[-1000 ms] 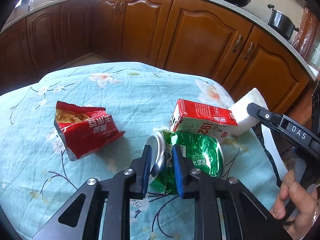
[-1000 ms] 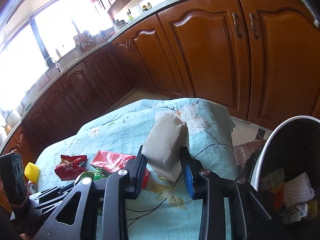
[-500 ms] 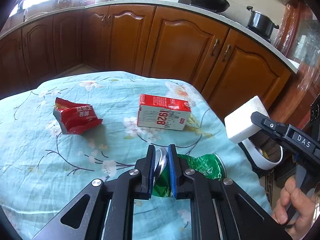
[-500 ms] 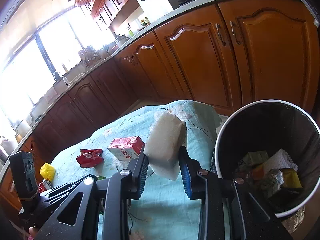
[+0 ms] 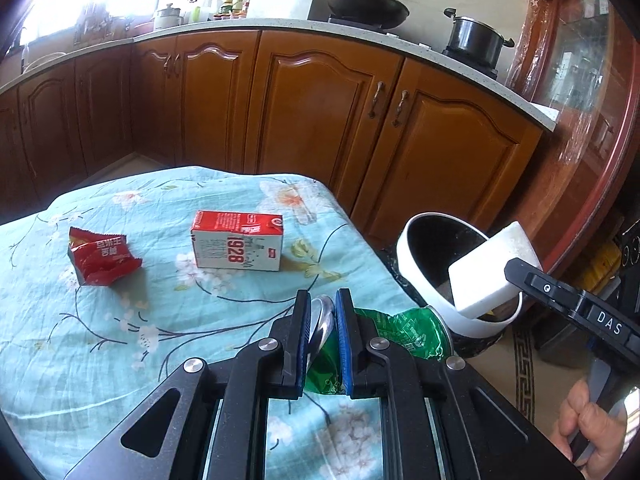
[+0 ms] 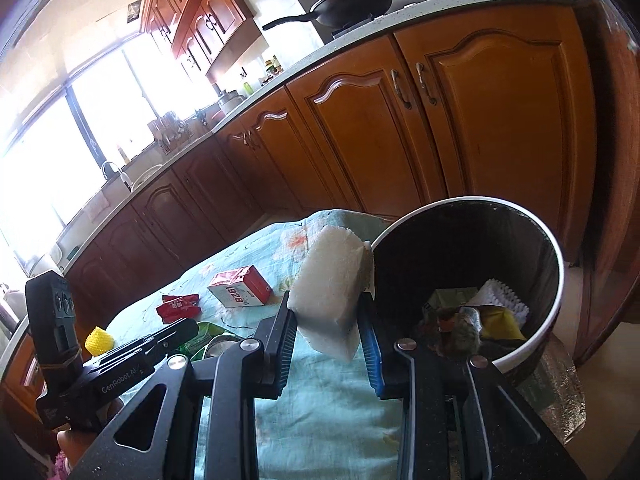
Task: Collect trash
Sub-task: 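Carry the can and foam block over the bin and open both tools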
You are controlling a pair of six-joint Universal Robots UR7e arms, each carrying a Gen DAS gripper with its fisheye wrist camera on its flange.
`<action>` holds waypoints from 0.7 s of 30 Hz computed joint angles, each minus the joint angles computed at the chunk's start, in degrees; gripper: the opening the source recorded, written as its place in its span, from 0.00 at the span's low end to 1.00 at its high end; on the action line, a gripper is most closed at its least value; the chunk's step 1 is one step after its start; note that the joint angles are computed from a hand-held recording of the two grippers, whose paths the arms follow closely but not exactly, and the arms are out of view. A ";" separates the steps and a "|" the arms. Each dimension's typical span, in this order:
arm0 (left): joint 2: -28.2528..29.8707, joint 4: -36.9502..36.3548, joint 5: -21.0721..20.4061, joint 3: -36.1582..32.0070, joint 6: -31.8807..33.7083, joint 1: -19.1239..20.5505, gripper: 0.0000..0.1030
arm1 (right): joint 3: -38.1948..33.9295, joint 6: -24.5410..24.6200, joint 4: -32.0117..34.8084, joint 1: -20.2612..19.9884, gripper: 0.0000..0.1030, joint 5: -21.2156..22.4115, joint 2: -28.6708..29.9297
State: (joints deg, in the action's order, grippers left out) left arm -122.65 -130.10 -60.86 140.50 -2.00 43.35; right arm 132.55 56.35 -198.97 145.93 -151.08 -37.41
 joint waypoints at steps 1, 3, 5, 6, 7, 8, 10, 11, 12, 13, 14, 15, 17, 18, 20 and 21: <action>0.09 -0.08 0.12 0.25 -0.24 -0.68 0.10 | 0.62 1.04 0.75 0.31 0.30 -0.56 -0.66; 0.36 -0.18 0.21 0.58 -0.74 -1.80 0.10 | 1.29 2.76 2.17 0.79 0.30 -1.41 -1.46; 0.94 -0.53 0.17 0.83 -1.26 -2.70 0.10 | 2.46 4.49 3.32 1.21 0.30 -2.22 -2.59; 1.35 -0.89 0.17 0.97 -1.43 -3.07 0.10 | 2.95 5.29 3.99 1.35 0.30 -2.62 -3.13; 2.03 -1.58 0.19 1.14 -1.54 -3.30 0.10 | 3.39 5.97 4.52 1.43 0.30 -2.90 -3.59; 2.61 -2.07 0.19 1.24 -1.74 -3.70 0.10 | 3.99 6.69 4.89 1.58 0.30 -3.14 -4.07; 4.10 -3.63 0.20 1.45 -1.67 -4.13 0.10 | 5.01 7.77 5.34 1.61 0.30 -3.59 -4.93; 4.84 -4.37 0.25 1.52 -1.69 -4.45 0.10 | 5.40 8.02 5.29 1.55 0.30 -3.78 -5.18; 5.66 -5.21 0.26 1.57 -1.65 -4.74 0.10 | 5.78 8.33 5.41 1.47 0.30 -4.01 -5.50; 6.54 -6.22 0.25 1.64 -1.47 -4.81 0.10 | 6.19 8.52 5.37 1.41 0.30 -4.24 -5.83; 7.56 -7.28 0.22 1.63 -1.27 -4.98 0.10 | 6.60 8.75 5.40 1.37 0.30 -4.47 -6.18; 8.65 -8.54 0.19 1.70 -0.84 -5.01 0.10 | 6.99 8.97 5.35 1.28 0.30 -4.66 -6.49; 10.93 -10.95 0.35 1.84 -0.24 -5.26 0.10 | 7.91 9.37 4.80 1.15 0.30 -4.92 -6.94; 12.04 -12.07 0.30 1.87 0.06 -5.24 0.10 | 8.33 9.52 4.66 1.07 0.30 -5.05 -7.21; 14.34 -14.25 0.29 1.90 0.57 -5.38 0.10 | 8.93 9.66 4.44 0.89 0.30 -5.34 -7.67; 15.54 -15.44 0.30 1.91 0.89 -5.43 0.10 | 9.20 9.62 4.25 0.81 0.30 -5.42 -7.86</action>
